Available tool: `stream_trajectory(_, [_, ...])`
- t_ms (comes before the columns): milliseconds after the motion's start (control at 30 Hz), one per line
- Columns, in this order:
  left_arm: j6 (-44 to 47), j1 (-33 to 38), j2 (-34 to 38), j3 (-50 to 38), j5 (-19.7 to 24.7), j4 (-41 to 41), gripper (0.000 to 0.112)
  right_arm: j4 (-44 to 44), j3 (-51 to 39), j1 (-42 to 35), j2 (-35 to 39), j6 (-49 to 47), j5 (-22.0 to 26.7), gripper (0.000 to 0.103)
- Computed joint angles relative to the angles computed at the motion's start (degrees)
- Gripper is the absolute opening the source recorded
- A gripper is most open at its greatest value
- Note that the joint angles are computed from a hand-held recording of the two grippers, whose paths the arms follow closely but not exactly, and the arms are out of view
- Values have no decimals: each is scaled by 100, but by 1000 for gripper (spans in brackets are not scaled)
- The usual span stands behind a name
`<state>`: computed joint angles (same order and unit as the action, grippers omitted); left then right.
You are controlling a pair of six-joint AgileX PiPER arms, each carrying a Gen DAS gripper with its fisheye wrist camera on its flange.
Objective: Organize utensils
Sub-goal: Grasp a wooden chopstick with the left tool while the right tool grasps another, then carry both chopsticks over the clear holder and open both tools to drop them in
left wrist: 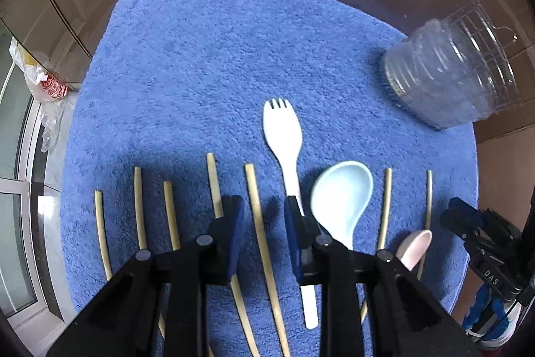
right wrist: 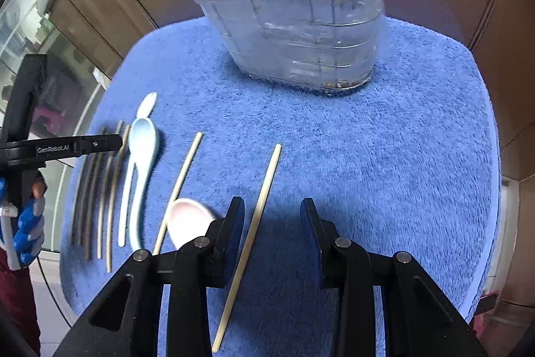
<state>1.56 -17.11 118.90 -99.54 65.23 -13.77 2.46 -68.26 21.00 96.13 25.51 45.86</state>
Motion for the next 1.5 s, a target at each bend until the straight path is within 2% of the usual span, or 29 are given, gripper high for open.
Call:
stream_trajectory(200, [60, 125, 198, -220, 163, -89, 18, -340, -1009, 112, 848, 206, 593, 34])
stream_trajectory(333, [37, 139, 385, -452, 271, -25, 15, -479, -1623, 218, 1319, 294, 1013, 23])
stream_trajectory(533, [-416, -100, 631, -806, 349, 253, 12, -801, -2578, 532, 1995, 559, 1582, 21])
stream_trajectory(667, [-782, -315, 669, -865, 295, 507, 7, -966, -2790, 740, 2229, 831, 1635, 18])
stream_trajectory(767, [-901, -288, 639, -784, 214, 437, 5, -900, -2861, 812, 2249, 976, 1630, 8])
stream_trajectory(867, [-771, -138, 357, -331, -18, 224, 5, -895, -2544, 873, 1923, 1105, 1518, 6])
stream_trajectory(967, [-552, -43, -121, 326, -363, 64, 5, -969, -1960, 1017, 1416, 1295, 1183, 5])
stream_trajectory(1133, [-192, 63, -1363, 1430, -1068, -157, 5, -1431, -948, 1413, 256, 1755, 613, 5])
stream_trajectory(1200, [142, 156, -1964, 1792, -1365, -492, 5, -1794, -633, 1552, -262, 2001, 359, 5])
stream_trajectory(1267, [309, 219, -2429, 1911, -1587, -669, 5, -2260, -286, 1637, -874, 2193, 218, 5])
stream_trajectory(1333, [460, 235, -2713, 1784, -1702, -899, 5, -2563, -96, 1412, -1381, 2016, 66, 5])
stream_trajectory(1433, [459, 91, -2891, 1240, -1890, -1143, 5, -3298, -580, 1437, -1679, 2179, 173, 5])
stream_trajectory(1500, [416, -6, -2944, 950, -2102, -1285, 5, -3607, -820, 1291, -1722, 2186, -8, 5])
